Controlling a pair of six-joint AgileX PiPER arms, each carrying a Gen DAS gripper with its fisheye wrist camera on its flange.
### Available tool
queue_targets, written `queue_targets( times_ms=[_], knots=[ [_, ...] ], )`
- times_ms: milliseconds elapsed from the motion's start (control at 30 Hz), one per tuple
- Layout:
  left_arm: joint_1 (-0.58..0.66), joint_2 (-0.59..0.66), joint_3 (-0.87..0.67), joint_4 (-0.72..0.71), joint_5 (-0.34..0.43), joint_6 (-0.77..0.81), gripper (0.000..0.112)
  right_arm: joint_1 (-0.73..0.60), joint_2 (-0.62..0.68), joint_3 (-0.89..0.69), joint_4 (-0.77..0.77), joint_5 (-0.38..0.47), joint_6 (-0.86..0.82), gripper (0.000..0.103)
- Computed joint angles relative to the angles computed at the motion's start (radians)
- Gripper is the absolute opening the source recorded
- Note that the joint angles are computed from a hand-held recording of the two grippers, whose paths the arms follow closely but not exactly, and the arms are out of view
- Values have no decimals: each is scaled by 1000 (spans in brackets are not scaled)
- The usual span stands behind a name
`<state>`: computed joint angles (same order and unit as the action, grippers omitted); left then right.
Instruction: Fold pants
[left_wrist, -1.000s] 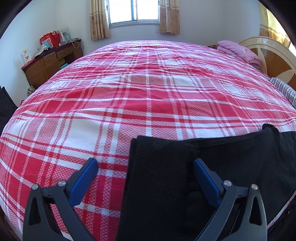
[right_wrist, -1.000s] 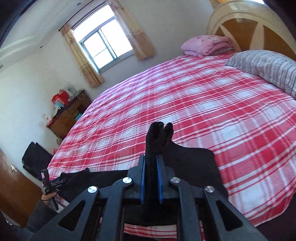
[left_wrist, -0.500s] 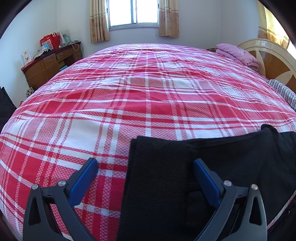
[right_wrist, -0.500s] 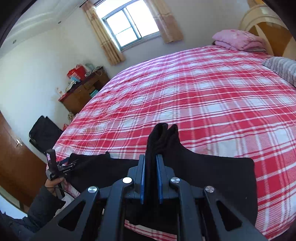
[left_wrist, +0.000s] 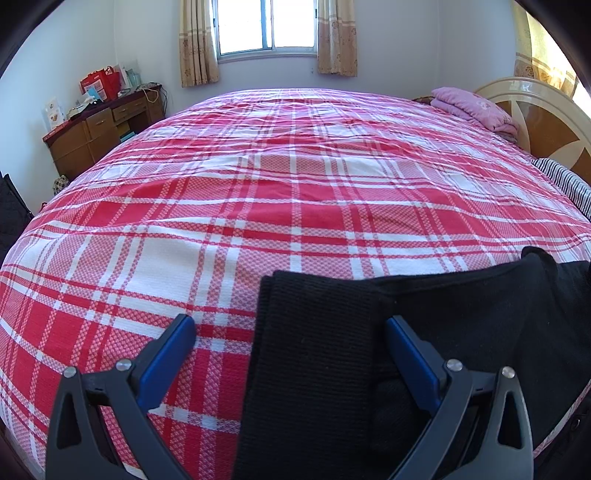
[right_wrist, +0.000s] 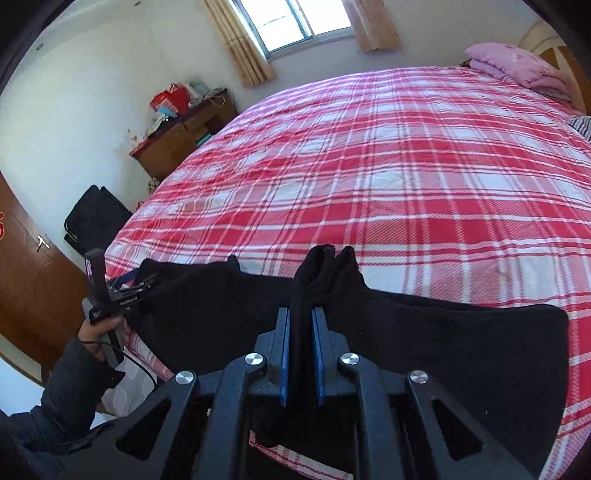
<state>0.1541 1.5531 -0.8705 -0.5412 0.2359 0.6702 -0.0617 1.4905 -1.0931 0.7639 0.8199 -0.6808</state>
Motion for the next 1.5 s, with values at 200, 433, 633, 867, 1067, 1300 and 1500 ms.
queue_targets(
  times_ms=[200, 433, 633, 867, 1067, 1300, 1500],
  knots=[
    [-9, -4, 3, 56, -13, -57, 103, 86, 55, 0, -46, -53, 33, 11],
    [-45, -70, -1, 348, 8, -365, 103, 182, 153, -37, -209, -69, 122, 19],
    [-173, -236, -19, 213, 96, -272, 103, -55, -18, 13, -59, 79, -88, 46],
    [-438, -86, -127, -3, 243, -149, 101, -495, -93, 41, -7, 228, -253, 47],
    [-581, 146, -317, -148, 407, -129, 71, -637, -29, 31, -47, 313, -357, 47],
    [-659, 180, -371, -140, 397, -214, 66, -613, 9, 48, -62, 335, -425, 47],
    [-720, 205, -379, -50, 344, -294, 39, -577, -1, 94, -64, 283, -447, 46]
  ],
)
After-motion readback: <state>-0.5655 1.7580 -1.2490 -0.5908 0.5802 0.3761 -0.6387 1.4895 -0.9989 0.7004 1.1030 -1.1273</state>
